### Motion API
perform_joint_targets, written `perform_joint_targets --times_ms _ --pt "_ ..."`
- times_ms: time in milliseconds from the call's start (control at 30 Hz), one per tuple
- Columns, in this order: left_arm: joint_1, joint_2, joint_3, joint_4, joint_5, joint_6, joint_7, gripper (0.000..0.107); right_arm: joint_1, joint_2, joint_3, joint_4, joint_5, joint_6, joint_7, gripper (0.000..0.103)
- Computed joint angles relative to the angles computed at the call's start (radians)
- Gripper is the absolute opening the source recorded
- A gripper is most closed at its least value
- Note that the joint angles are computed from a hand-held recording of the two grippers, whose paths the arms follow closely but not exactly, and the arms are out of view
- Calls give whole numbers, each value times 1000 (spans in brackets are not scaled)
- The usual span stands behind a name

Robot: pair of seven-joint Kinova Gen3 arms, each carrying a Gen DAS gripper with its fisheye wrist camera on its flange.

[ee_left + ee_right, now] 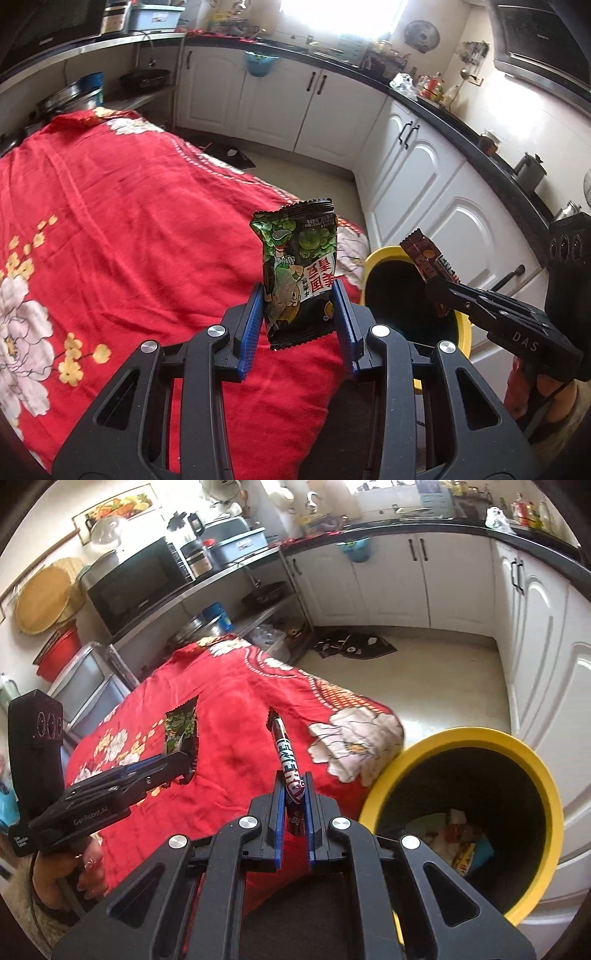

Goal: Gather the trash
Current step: 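Carry the green packet and chocolate bar with both tools over the bin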

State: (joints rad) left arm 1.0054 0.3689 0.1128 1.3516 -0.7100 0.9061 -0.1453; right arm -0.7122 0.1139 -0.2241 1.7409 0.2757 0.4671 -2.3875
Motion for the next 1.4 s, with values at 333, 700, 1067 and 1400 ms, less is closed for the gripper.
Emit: perform_joint_targets --times_ms 333,700,1067,1400 --pt "17 47 -9 -89 14 -13 -84 29 12 -57 0 54 123 25 -163 9" --pt "52 92 -42 -171 24 -30 -151 29 59 -118 -52 110 278 79 -357 9" --pt "95 153 -77 -256 36 -40 -207 29 87 -156 -112 154 437 149 -553 9" --pt "116 181 -103 -278 43 -63 -237 29 78 -170 -154 203 585 199 -721 9"
